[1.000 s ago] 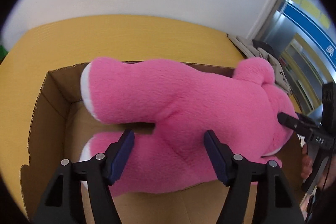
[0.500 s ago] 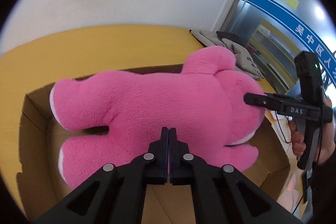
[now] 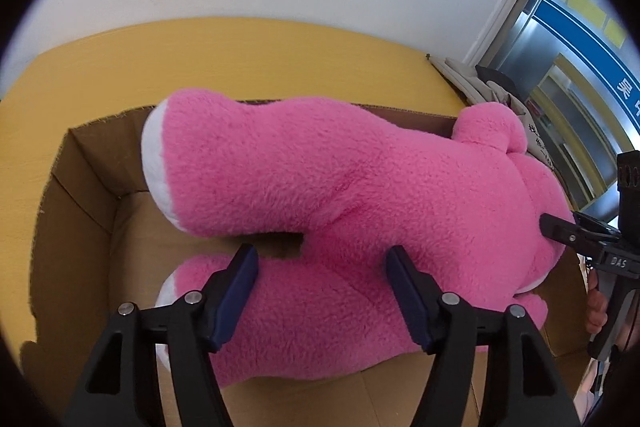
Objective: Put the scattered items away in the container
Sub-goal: 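Lower the pink bear into the cardboard box and open the right gripper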
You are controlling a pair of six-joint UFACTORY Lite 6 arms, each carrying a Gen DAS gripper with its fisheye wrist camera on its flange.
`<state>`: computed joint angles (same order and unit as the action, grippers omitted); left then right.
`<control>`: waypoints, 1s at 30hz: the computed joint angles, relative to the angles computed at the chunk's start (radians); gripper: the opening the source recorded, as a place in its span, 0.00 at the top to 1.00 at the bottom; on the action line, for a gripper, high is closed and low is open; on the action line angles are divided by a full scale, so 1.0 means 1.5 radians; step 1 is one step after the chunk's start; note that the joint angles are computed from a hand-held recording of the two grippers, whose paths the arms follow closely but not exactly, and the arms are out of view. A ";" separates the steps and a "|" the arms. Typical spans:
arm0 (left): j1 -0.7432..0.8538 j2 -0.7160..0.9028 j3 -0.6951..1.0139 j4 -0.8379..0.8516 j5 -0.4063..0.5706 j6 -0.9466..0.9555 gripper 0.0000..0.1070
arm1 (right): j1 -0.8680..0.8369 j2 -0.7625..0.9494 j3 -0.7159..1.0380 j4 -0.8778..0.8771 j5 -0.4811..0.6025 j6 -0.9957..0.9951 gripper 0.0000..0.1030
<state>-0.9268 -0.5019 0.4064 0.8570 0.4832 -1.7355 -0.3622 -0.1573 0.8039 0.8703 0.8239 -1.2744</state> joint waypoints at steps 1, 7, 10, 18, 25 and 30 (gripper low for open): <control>-0.006 0.015 0.007 0.017 -0.013 -0.010 0.50 | -0.001 0.000 -0.008 0.009 -0.006 -0.014 0.18; -0.074 0.038 0.039 0.024 0.029 0.018 0.95 | -0.022 -0.050 -0.047 0.049 0.012 -0.064 0.42; -0.102 -0.018 0.024 0.001 0.068 0.029 0.98 | -0.069 -0.049 -0.027 0.043 0.083 -0.070 0.48; -0.064 -0.068 -0.007 -0.073 0.165 0.127 0.24 | -0.102 -0.002 -0.002 0.026 0.101 -0.084 0.31; 0.072 -0.120 -0.060 -0.191 0.097 0.233 0.24 | -0.078 -0.002 -0.023 0.035 0.080 -0.122 0.11; 0.152 -0.184 -0.120 -0.300 0.025 0.368 0.34 | -0.046 -0.027 -0.043 0.024 0.039 -0.123 0.14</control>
